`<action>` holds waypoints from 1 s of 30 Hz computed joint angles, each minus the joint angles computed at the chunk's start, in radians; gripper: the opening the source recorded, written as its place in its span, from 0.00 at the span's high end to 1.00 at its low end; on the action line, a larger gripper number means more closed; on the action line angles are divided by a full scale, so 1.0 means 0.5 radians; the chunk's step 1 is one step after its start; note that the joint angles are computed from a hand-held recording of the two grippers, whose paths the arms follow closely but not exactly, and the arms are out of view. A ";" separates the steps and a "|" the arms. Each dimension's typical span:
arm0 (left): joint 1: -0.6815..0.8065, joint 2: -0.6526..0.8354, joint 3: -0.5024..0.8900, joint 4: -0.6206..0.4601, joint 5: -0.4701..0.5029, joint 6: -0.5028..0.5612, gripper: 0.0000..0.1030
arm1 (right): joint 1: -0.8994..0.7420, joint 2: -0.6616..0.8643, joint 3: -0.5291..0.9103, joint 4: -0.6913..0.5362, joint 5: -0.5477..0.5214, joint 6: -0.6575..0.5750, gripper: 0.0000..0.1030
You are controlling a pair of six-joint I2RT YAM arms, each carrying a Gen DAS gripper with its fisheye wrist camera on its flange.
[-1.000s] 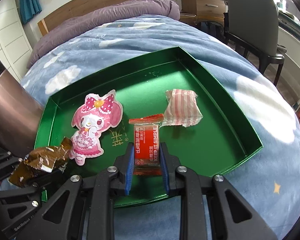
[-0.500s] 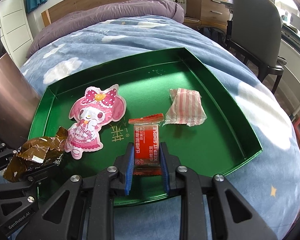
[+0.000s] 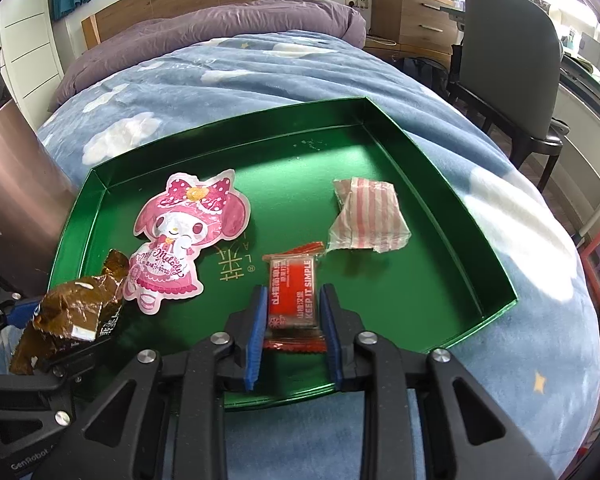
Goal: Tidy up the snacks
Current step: 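Lower the brown bag and red wafer packet into the tray, opening both grippers, then move both open grippers away from the tray toward the snacks on the blanket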
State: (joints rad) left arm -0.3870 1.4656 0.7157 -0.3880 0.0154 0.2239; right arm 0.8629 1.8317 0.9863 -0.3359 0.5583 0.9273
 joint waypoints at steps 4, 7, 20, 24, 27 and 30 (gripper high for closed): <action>-0.012 -0.036 0.000 -0.022 -0.002 -0.013 0.53 | 0.006 -0.023 -0.002 -0.023 0.016 0.012 0.29; -0.012 -0.065 0.002 -0.042 -0.001 -0.018 0.52 | 0.009 -0.045 -0.007 -0.044 0.024 0.016 0.26; -0.050 -0.251 0.031 -0.195 -0.038 -0.061 0.47 | 0.085 -0.223 -0.012 -0.190 0.125 0.081 0.12; -0.048 -0.349 0.031 -0.262 -0.023 -0.065 0.47 | 0.143 -0.318 0.004 -0.302 0.210 0.146 0.02; -0.038 -0.451 0.033 -0.330 0.009 -0.067 0.47 | 0.189 -0.368 0.038 -0.407 0.266 0.198 0.00; -0.039 -0.590 0.031 -0.424 0.045 -0.052 0.47 | 0.261 -0.428 0.083 -0.559 0.333 0.287 0.00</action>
State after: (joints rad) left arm -0.4066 1.1704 0.7311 -0.6000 0.0377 0.1978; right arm 0.9932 1.6178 1.0276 -0.6155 0.7251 1.0711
